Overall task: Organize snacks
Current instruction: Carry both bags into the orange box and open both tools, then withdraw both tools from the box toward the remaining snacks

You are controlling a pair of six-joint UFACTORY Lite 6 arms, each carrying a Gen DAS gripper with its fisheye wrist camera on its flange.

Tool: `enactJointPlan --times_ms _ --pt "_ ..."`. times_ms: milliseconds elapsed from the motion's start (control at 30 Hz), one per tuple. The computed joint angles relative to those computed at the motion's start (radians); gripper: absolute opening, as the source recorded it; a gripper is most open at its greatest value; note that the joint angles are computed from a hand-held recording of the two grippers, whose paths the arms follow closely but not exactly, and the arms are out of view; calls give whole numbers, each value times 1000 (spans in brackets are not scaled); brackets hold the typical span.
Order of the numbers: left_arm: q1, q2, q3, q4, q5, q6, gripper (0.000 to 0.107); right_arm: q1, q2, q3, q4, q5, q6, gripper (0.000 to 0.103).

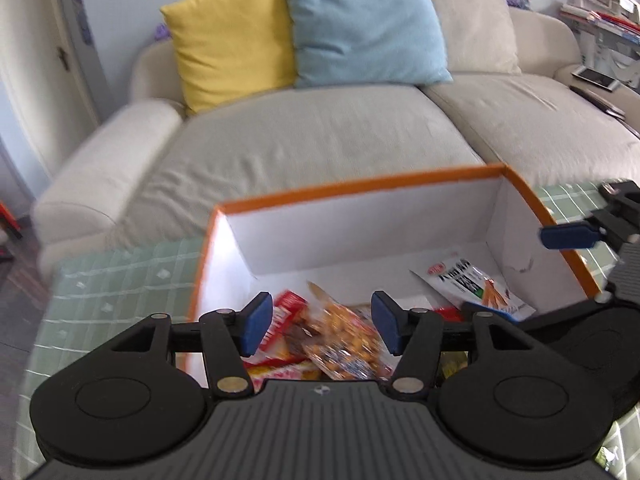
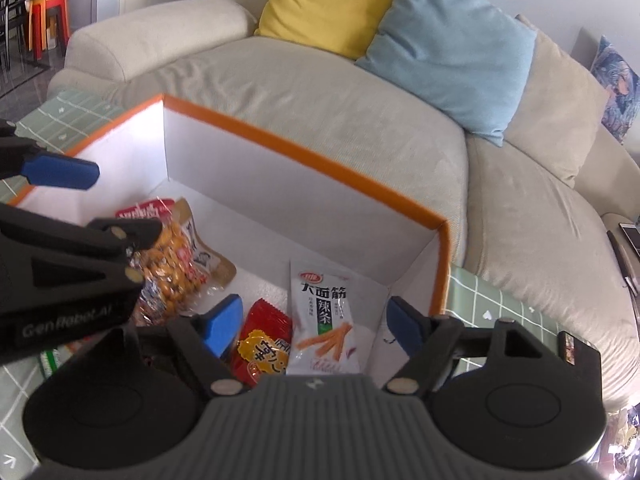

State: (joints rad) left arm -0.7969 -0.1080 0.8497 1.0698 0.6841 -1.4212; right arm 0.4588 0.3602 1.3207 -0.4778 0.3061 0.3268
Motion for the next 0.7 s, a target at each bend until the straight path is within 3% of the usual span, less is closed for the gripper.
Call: enactJointPlan --times_ms 167,433,567,700 --pt "-105 -117 -43 74 141 -85 67 -1 -189 -142 5 -25 28 77" --pt "-403 -301 -122 128 449 -191 67 24 -577 -452 -125 -91 291 77" --pt "-608 -364 -175 129 632 -273 67 101 -791 -614 -364 -42 613 77" --pt "-794 -384 -220 75 791 -368 70 210 -991 -756 -437 66 768 77"
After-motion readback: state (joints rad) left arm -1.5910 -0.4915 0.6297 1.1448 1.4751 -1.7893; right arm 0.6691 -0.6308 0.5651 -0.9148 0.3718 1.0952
